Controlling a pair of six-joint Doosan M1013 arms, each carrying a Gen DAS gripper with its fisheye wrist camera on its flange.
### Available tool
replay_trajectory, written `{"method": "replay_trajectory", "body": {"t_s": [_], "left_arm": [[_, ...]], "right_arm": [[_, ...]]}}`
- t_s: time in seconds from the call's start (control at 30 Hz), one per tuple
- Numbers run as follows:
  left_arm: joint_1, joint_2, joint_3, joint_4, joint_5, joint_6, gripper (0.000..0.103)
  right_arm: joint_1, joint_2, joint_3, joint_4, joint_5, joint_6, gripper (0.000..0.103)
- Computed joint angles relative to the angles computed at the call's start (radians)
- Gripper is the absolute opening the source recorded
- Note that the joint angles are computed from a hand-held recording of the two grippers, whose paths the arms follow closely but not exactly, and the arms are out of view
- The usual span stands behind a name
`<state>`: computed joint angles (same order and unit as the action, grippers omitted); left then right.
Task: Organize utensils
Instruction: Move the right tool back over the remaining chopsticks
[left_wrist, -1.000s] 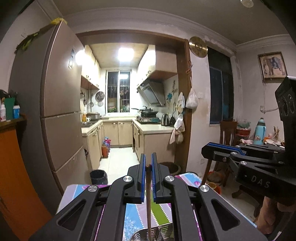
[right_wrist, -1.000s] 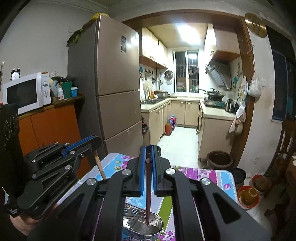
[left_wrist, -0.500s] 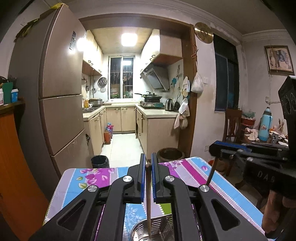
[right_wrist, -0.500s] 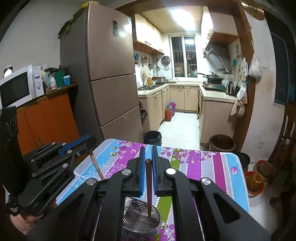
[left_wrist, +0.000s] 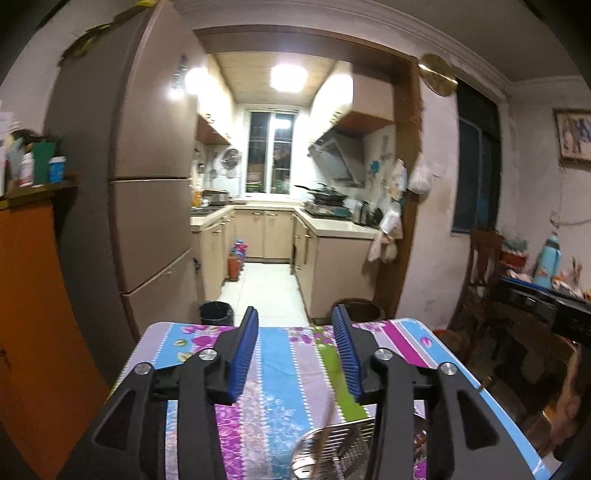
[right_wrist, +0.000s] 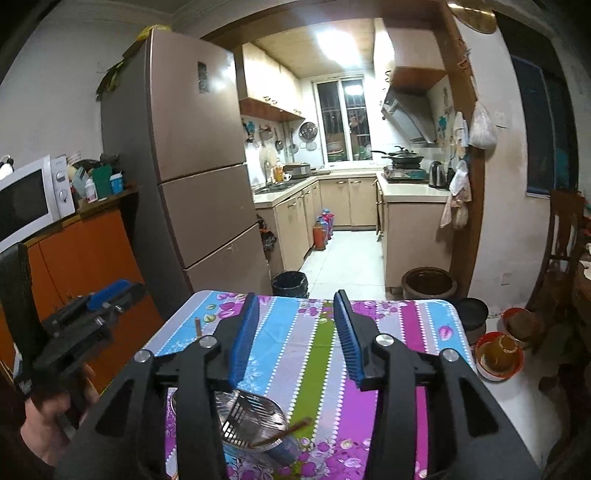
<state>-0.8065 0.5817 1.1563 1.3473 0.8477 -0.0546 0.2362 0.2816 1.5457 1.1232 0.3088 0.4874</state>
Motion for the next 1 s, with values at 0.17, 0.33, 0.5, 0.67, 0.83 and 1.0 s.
{"method": "replay_trajectory", "body": {"t_s": [0.17,0.33,0.5,0.67,0.83,1.0], "left_arm": [[-0.016,-0.079,0.118,0.065,0.066,-0.112,0.061],[-0.075,-0.171,0.288,0.145,0.162,-0.222,0.075],[-0.182,-0.243,0.466,0.165,0.242,-0.319,0.080],[-0.305,-0.229,0.568,0.140,0.302,-0.365,0.081],[-0.364,-0.162,0.601,0.060,0.256,-0.399,0.081],[-0.390,-0.122,0.618,0.044,0.197,-0.442,0.073]], "right_arm": [[-0.046,-0.067,0.081,0.157,0.025,-0.149,0.054],[-0.102,-0.173,0.223,0.355,0.091,-0.381,0.065],[-0.152,-0.298,0.439,0.562,0.193,-0.594,0.067],[-0.121,-0.377,0.650,0.801,0.194,-0.875,0.064],[-0.035,-0.350,0.763,1.010,0.139,-1.073,0.032],[0.043,-0.297,0.791,1.084,0.101,-1.185,0.021]]}}
